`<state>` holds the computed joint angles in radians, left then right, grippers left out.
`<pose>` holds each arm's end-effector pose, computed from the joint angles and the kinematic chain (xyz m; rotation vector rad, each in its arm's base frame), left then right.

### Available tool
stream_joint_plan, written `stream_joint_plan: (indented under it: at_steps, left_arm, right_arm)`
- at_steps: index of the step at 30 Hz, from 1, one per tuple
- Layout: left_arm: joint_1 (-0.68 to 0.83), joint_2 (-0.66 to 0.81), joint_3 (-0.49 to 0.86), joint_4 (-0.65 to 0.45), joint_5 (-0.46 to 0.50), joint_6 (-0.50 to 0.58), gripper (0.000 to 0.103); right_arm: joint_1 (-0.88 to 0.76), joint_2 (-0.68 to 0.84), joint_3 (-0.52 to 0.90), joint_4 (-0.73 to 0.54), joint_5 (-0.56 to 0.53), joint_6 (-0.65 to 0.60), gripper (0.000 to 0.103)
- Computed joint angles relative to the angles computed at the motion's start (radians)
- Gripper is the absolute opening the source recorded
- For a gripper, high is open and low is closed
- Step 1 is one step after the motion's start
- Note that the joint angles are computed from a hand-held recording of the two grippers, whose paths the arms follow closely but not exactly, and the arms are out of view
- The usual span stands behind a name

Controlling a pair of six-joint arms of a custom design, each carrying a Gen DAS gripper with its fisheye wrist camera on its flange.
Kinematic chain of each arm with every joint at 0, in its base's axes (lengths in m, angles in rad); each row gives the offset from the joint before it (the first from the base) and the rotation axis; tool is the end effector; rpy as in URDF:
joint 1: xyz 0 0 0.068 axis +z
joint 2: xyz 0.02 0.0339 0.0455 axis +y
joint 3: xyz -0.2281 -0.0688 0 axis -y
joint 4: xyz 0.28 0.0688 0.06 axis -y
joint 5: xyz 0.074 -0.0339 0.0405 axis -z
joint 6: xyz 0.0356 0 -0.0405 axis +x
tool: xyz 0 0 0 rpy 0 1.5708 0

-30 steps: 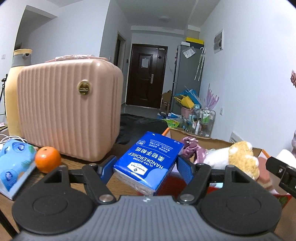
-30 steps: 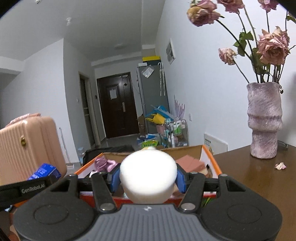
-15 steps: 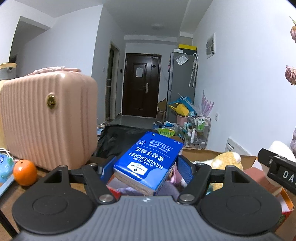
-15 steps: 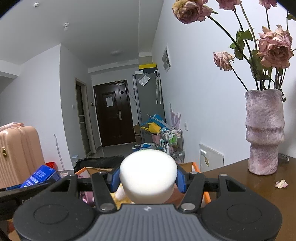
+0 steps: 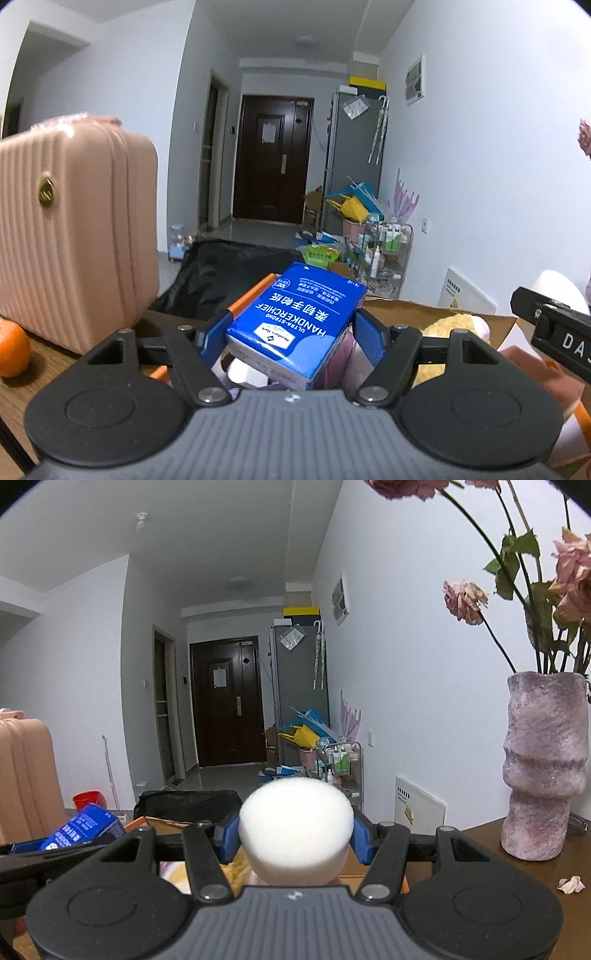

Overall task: Organize soft objects
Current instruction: 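Carry the tissue pack and white soap in both grippers over the red box, then lower both items into the box and open both grippers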

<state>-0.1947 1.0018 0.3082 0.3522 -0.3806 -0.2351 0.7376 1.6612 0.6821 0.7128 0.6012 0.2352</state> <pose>0.2494 -0.0357 0.1369 -0.2921 1.8648 0.0704 0.2698 0.2180 0.1145 -0.0335 1.7916 0.1447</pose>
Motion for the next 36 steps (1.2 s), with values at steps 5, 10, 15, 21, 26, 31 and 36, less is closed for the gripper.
stream_joint_plan:
  at_steps: [5, 10, 15, 21, 26, 31, 36]
  left_arm:
    - [0.046, 0.103, 0.048, 0.048, 0.037, 0.004, 0.072]
    - [0.049, 0.165, 0.067, 0.09, 0.032, 0.021, 0.072]
    - [0.032, 0.168, 0.055, 0.112, 0.019, 0.04, 0.072]
    - [-0.003, 0.15, 0.026, 0.15, -0.042, 0.051, 0.092]
    - [-0.017, 0.117, 0.004, 0.155, -0.065, 0.026, 0.103]
    - [-0.027, 0.108, -0.002, 0.148, -0.071, 0.028, 0.103]
    - [-0.028, 0.114, -0.004, 0.162, -0.074, 0.042, 0.103]
  right_arm:
    - [-0.037, 0.016, 0.037, -0.056, -0.051, 0.037, 0.057]
    - [-0.064, 0.054, 0.081, -0.094, -0.083, 0.049, 0.057]
    - [-0.074, 0.058, 0.087, -0.105, -0.096, 0.056, 0.057]
    - [-0.083, 0.052, 0.087, -0.128, -0.101, 0.081, 0.08]
    - [-0.088, 0.041, 0.063, -0.104, -0.102, 0.119, 0.095]
    - [-0.088, 0.048, 0.056, -0.084, -0.083, 0.135, 0.103]
    - [-0.087, 0.051, 0.05, -0.064, -0.078, 0.133, 0.103]
